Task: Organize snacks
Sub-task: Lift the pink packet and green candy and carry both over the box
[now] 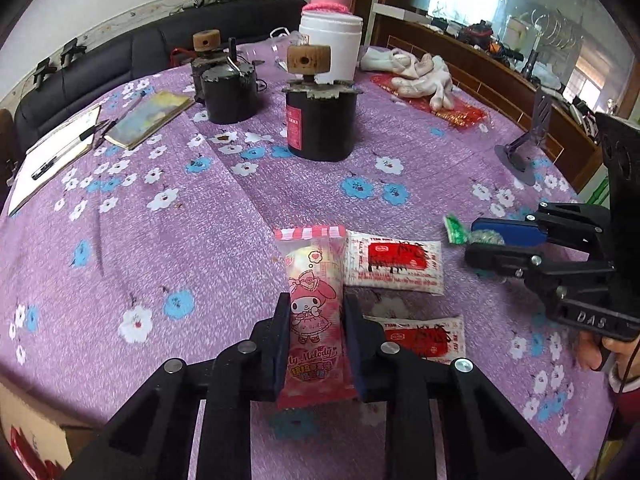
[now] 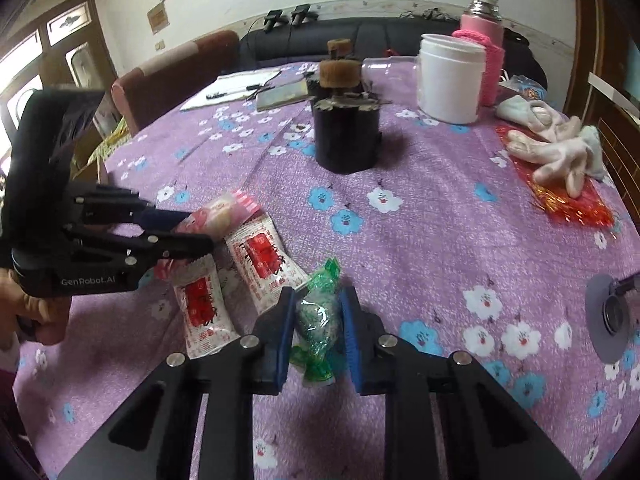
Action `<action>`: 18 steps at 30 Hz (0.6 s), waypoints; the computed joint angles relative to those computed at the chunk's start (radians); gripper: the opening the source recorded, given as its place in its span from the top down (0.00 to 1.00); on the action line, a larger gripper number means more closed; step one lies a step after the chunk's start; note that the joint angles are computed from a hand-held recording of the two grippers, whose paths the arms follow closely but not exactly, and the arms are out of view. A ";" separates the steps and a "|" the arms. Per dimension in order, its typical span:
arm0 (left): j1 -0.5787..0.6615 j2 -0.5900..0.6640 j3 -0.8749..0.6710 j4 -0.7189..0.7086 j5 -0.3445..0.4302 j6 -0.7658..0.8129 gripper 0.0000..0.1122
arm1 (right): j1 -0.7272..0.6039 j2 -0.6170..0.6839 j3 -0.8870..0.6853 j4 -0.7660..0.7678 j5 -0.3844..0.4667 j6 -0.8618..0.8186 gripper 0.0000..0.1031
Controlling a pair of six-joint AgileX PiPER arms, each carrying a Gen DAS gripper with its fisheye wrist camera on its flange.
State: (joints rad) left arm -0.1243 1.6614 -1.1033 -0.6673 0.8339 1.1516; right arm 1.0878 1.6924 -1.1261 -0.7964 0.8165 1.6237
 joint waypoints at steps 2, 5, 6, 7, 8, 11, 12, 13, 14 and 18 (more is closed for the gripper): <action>0.022 -0.024 0.013 -0.017 0.016 0.014 0.78 | 0.022 -0.026 0.022 -0.028 0.015 0.059 0.79; 0.053 -0.078 0.043 -0.033 0.018 0.035 0.78 | 0.048 -0.057 0.039 -0.055 0.025 0.120 0.79; 0.066 -0.093 0.049 -0.035 0.020 0.041 0.78 | 0.054 -0.061 0.036 -0.063 0.028 0.132 0.79; 0.082 -0.110 0.058 -0.038 0.021 0.050 0.78 | 0.066 -0.063 0.030 -0.074 0.039 0.146 0.79; 0.110 -0.130 0.064 -0.045 0.030 0.057 0.78 | 0.076 -0.060 0.015 -0.081 0.049 0.153 0.79; 0.209 -0.172 0.068 -0.074 0.076 0.096 0.78 | 0.090 -0.034 -0.041 -0.090 0.031 0.148 0.79; 0.250 -0.185 0.063 -0.084 0.099 0.111 0.78 | 0.095 -0.015 -0.073 -0.085 0.032 0.129 0.79; 0.295 -0.196 0.056 -0.090 0.120 0.126 0.78 | 0.100 0.015 -0.120 -0.078 0.035 0.098 0.79; 0.347 -0.207 0.047 -0.092 0.138 0.141 0.78 | 0.102 0.044 -0.166 -0.071 0.030 0.071 0.79; 0.534 -0.190 -0.010 -0.113 0.213 0.203 0.77 | 0.096 0.175 -0.373 -0.022 0.001 -0.054 0.78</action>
